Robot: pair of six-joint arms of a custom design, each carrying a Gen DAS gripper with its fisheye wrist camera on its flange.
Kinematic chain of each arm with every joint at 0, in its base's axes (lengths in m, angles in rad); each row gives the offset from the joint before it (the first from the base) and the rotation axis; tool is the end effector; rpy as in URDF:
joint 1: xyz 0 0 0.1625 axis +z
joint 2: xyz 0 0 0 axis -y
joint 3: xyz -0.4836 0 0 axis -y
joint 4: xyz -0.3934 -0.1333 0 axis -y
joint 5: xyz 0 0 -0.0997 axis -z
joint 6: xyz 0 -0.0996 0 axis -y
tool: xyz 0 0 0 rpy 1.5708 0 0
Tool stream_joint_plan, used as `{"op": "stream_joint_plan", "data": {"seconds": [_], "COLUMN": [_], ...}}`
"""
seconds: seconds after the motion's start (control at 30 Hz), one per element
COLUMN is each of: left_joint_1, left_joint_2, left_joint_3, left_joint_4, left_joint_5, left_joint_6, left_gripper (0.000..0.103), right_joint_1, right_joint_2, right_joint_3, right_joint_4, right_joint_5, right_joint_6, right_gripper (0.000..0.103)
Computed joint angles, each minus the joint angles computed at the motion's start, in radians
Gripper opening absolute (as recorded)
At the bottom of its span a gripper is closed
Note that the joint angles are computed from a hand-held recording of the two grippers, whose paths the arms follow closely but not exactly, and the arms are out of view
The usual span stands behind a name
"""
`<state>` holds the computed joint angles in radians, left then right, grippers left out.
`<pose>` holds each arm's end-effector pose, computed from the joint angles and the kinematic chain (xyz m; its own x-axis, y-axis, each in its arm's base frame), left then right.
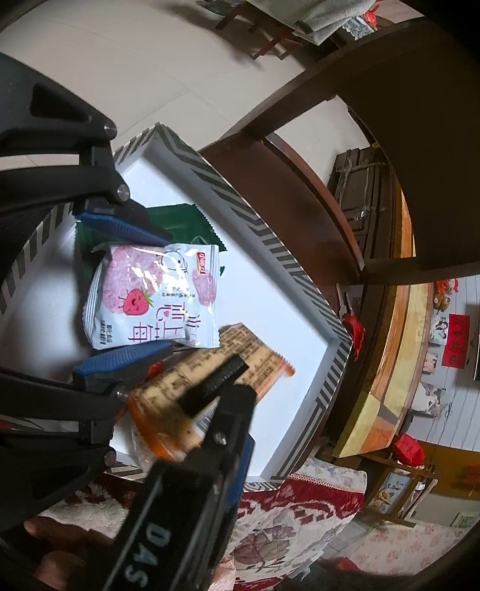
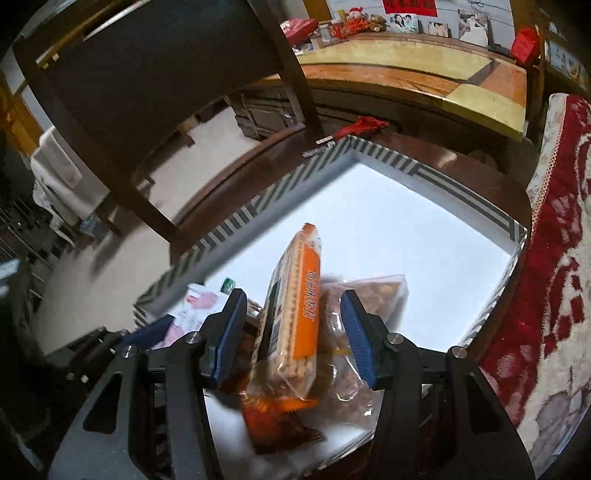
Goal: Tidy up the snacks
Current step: 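Open both tools to drop the strawberry packet and cracker pack into the tray, then move both open tools back to the remaining snacks on the blanket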
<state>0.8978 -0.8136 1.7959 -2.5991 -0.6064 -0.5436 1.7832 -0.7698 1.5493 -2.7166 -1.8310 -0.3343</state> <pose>-0.2387 -0.6445 0.1346 -0.7236 -0.1253 -0.6787 0.2902 0.8370 -0.4639 0.2643 -0.7150 0.1684 -0.8461 -0.4068 0.3444 -0.5022 0.8249 -0.2595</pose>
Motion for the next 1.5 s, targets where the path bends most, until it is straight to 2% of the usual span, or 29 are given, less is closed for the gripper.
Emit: {"op": "stream_joint_plan", "data": {"seconds": [0.07, 0.17, 0.37, 0.5, 0.8, 1.03, 1.5], "left_joint_1": [-0.001, -0.007, -0.034, -0.06, -0.122, -0.166, -0.22], "left_joint_2": [0.0, -0.005, -0.013, -0.004, 0.042, 0.096, 0.198], "left_joint_3": [-0.002, 0.003, 0.023, 0.036, 0.025, -0.005, -0.089], "left_joint_4": [0.014, 0.013, -0.014, -0.069, -0.147, -0.173, -0.172], "left_joint_5": [0.005, 0.004, 0.022, 0.019, -0.018, -0.061, -0.158], "left_joint_6": [-0.01, -0.023, -0.024, 0.013, 0.1, 0.172, 0.247], "left_gripper": [0.068, 0.077, 0.086, 0.088, 0.09, 0.091, 0.092], "right_joint_1": [0.004, -0.005, -0.027, -0.045, -0.078, -0.112, -0.223], "right_joint_2": [-0.007, -0.04, -0.129, -0.19, -0.325, -0.425, -0.598], "right_joint_3": [0.005, 0.036, 0.143, 0.203, 0.336, 0.424, 0.55], "right_joint_4": [-0.004, -0.006, -0.081, -0.127, -0.218, -0.276, -0.312], "right_joint_5": [-0.011, 0.007, 0.009, 0.015, -0.031, -0.084, -0.12], "right_joint_6": [-0.007, 0.013, 0.023, 0.037, 0.036, 0.015, 0.023], "right_gripper": [0.053, 0.053, 0.053, 0.053, 0.053, 0.053, 0.054]}}
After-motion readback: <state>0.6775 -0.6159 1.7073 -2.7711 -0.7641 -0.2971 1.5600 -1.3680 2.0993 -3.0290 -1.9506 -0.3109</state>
